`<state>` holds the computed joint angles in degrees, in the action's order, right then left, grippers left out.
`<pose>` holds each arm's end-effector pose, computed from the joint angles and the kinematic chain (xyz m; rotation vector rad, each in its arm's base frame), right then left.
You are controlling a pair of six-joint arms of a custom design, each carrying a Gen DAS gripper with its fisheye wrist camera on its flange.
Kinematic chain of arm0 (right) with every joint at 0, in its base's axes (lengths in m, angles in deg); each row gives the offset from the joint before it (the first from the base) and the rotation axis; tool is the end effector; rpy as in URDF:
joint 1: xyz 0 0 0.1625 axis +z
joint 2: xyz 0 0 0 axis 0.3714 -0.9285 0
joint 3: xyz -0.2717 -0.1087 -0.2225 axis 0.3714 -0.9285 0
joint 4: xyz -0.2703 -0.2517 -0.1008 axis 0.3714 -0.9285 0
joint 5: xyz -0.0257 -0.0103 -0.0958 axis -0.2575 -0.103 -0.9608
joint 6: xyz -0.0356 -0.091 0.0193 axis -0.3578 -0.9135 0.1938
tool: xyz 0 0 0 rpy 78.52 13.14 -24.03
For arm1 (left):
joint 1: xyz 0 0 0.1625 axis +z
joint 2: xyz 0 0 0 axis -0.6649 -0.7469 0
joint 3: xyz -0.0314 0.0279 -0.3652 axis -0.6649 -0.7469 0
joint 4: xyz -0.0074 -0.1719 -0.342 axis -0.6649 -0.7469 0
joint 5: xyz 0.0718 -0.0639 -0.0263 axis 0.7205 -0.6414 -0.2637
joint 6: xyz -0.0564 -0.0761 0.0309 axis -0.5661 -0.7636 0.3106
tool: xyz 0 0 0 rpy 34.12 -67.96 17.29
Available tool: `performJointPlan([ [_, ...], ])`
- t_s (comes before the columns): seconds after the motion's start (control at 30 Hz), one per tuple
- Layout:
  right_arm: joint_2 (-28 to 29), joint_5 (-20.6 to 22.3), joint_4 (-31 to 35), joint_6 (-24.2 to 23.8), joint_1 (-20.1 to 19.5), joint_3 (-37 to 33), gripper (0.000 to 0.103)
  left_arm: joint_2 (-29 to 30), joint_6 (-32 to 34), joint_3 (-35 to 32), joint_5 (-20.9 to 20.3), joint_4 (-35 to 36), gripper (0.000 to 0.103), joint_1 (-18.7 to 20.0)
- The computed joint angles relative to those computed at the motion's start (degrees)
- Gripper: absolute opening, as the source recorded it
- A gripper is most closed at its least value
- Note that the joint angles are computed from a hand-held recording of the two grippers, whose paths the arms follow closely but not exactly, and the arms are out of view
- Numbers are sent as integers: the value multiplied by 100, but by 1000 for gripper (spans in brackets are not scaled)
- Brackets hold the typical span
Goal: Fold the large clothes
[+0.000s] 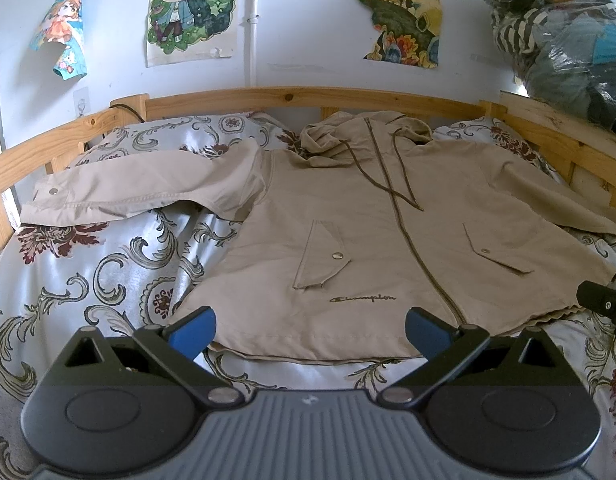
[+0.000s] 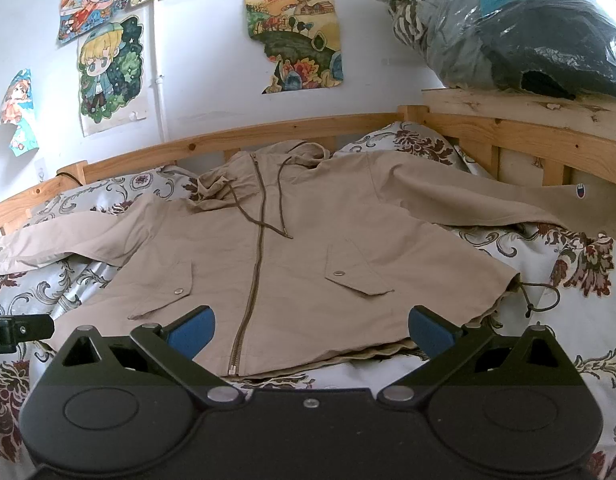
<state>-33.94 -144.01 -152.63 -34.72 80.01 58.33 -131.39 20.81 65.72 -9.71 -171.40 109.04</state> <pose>0.2731 -0.7367 -0.0689 0.9297 -2.3428 1.2173 -0.0226 -0.6282 0.2761 -0.0044 1.8968 -1.2585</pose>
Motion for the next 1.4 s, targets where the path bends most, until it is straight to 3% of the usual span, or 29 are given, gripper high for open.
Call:
performJointPlan([
  [0.9, -99, 64, -216, 115, 11, 165, 102, 2, 76, 14, 107, 1, 102, -60],
  [1.4, -49, -131, -207, 157, 55, 66, 102, 14, 10, -23, 180, 142, 102, -52],
])
